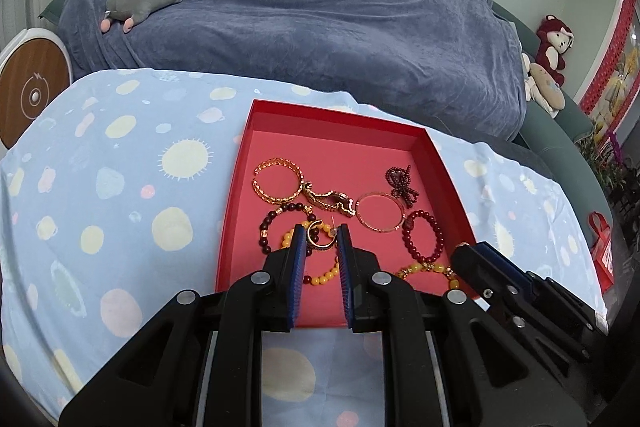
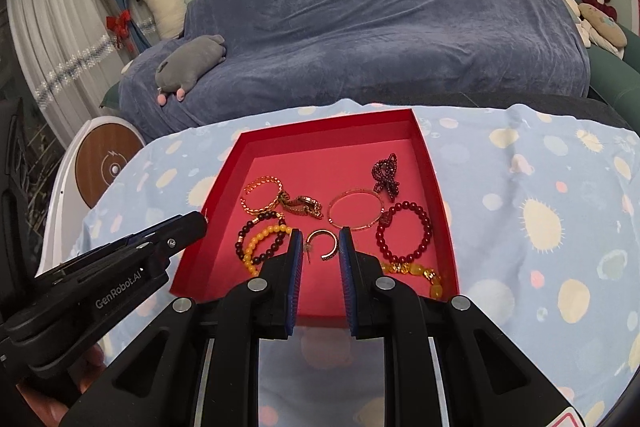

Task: Organize jewelry
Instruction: 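Carry both hoop earrings into the red box and open both tools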

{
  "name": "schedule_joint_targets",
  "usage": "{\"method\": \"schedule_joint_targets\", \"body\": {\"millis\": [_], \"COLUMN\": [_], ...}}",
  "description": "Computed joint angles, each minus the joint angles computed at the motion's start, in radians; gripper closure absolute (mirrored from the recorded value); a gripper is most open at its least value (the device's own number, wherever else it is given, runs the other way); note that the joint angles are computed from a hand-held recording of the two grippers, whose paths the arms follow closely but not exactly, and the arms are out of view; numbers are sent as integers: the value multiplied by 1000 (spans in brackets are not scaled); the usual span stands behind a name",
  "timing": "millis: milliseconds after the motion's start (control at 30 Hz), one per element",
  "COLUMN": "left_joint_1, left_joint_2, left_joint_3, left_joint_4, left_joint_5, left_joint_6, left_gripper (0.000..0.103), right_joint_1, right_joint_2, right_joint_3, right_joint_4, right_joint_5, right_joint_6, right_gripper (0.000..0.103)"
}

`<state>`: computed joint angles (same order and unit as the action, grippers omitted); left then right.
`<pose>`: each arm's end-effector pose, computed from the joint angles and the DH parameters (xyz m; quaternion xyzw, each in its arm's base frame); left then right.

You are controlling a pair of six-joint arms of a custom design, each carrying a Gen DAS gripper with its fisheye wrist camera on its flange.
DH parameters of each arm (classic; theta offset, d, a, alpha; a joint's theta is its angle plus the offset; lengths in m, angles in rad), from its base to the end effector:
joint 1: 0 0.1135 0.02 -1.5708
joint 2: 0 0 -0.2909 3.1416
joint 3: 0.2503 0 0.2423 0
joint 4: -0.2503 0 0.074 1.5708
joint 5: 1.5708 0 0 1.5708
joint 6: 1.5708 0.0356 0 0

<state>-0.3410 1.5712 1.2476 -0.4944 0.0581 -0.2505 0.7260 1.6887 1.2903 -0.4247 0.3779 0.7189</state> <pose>0.3166 -0.1145 0.3067 0.0527 0.9282 -0.1329 0.3436 0.2829 0.2336 0.2881 0.0654 0.9146 0.1060 0.3847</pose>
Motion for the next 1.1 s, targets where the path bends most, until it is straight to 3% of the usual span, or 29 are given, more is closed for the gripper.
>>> {"method": "schedule_joint_targets", "body": {"millis": [633,900,1100], "left_joint_1": [12,6,5], "left_joint_2": [145,139,114], "left_joint_3": [19,15,13], "left_joint_4": [32,27,10], "left_joint_5": [25,12,7], "left_joint_6": [6,-3,-10], "left_gripper": [87,87,79], "right_joint_1": [-76,-71,-53], "right_joint_2": [180,180,157], "right_joint_3": [59,61,66], "right_joint_4": [33,25,-1], "right_joint_5": [-105,-94,-75], "right_joint_6": [-21,-14,-13], "right_gripper": [85,85,83]}}
